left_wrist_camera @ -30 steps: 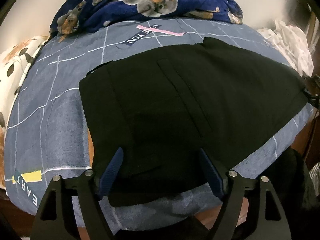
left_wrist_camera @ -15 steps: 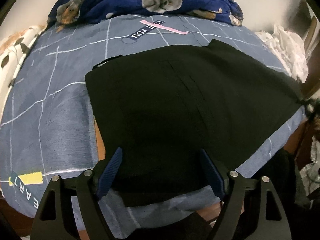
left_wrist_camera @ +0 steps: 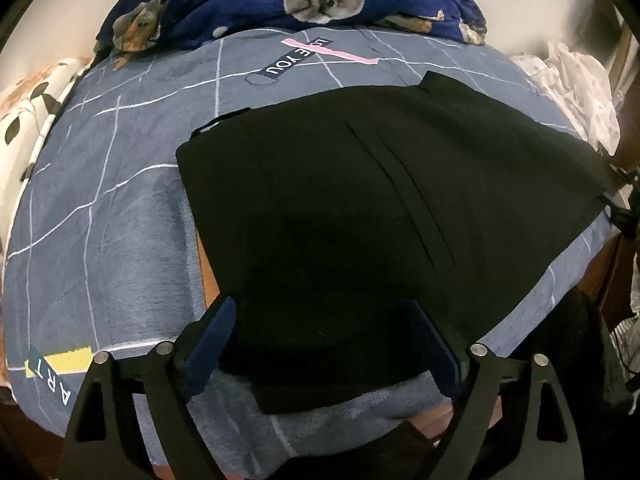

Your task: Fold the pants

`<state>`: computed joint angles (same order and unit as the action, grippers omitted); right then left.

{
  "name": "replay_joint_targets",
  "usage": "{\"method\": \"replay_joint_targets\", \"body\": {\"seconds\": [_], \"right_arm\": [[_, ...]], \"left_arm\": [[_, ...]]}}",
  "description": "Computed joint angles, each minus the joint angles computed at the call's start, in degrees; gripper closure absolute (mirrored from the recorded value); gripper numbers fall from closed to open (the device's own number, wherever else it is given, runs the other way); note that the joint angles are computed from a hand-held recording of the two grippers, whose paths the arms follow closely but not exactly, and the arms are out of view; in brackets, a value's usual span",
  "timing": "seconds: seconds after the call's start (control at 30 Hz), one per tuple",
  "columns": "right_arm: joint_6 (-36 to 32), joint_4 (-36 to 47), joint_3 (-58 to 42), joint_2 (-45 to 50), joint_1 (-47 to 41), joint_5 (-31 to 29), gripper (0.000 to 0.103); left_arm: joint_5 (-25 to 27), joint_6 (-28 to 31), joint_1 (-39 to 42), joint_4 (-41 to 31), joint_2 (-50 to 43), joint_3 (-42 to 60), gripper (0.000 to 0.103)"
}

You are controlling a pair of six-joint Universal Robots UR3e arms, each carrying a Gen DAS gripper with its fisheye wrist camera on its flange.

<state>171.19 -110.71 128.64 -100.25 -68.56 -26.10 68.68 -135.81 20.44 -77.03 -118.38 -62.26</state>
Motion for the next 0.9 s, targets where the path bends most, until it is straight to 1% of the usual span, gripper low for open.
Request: {"method": "replay_joint_targets", "body": {"seconds": [0.1, 0.17, 0.27, 0.37, 0.4, 0.43, 0.47, 0.5, 0.6, 0.63, 0.67, 0.7, 0.73, 0.8, 0.87, 0.9], "right_arm": [[6.4, -9.4, 0.8, 3.5, 6.7, -1.2, 0.050], [11.4, -16.9, 2.3, 5.8, 11.0, -0.7, 0.050], [17.3, -24.0, 1.6, 8.3, 16.2, -1.3, 0.050], [25.1, -36.2, 3.3, 10.4, 18.9, -3.1, 0.051], [26.4, -38.2, 3.1, 11.1, 19.6, -3.5, 0.051], [27.3, -39.0, 2.4, 11.8, 20.6, -4.2, 0.062], [27.3, -37.2, 1.5, 12.0, 21.5, -5.6, 0.089], [27.6, -36.2, 0.9, 12.5, 22.0, -6.4, 0.097], [26.7, -34.9, 5.7, 10.0, 19.4, -5.2, 0.098], [25.5, -33.1, 6.7, 7.5, 18.8, -5.7, 0.098], [24.6, -31.3, 7.9, 5.6, 17.8, -4.9, 0.098], [25.1, -31.2, 8.2, 5.5, 17.6, -4.4, 0.098], [23.4, -27.9, 8.8, 3.7, 16.8, -4.3, 0.098], [20.1, -26.0, 8.1, 5.4, 16.6, -4.2, 0.098], [19.9, -27.7, 8.4, 8.9, 15.6, -1.2, 0.098], [19.0, -26.8, 8.3, 9.1, 15.1, -0.5, 0.097]], "left_arm": [[-0.4, -0.5, 0.5, 0.6, 0.1, -0.9, 0.009], [-1.0, -1.2, 1.2, 1.0, 0.1, -1.5, 0.009], [-2.7, -2.9, 2.5, -0.9, -1.2, -0.2, 0.009], [-3.5, -3.8, 3.0, 0.8, -0.6, -1.7, 0.009], [-3.5, -4.0, 3.0, 1.5, -0.3, -2.3, 0.009], [-3.7, -3.8, 3.0, 2.0, 0.2, -3.2, 0.009], [-3.8, -3.7, 3.0, 2.3, 0.7, -3.7, 0.009], [-4.0, -3.4, 2.9, 2.6, 1.3, -4.3, 0.009], [-3.6, -2.5, 2.4, 6.0, 3.8, -7.9, 0.009], [-2.7, -2.0, 1.9, 7.0, 4.3, -8.7, 0.009], [-2.0, -1.6, 1.7, 7.2, 4.2, -8.7, 0.009], [-1.5, -1.2, 1.5, 7.3, 4.1, -8.8, 0.009], [-1.7, -0.9, 1.7, 7.2, 4.1, -9.0, 0.009], [-2.1, -0.7, 2.0, 6.9, 3.8, -9.0, 0.009], [-1.8, -0.9, 1.9, 5.9, 3.0, -7.9, 0.009], [-1.8, -1.0, 1.9, 6.0, 3.1, -8.0, 0.009]]}}
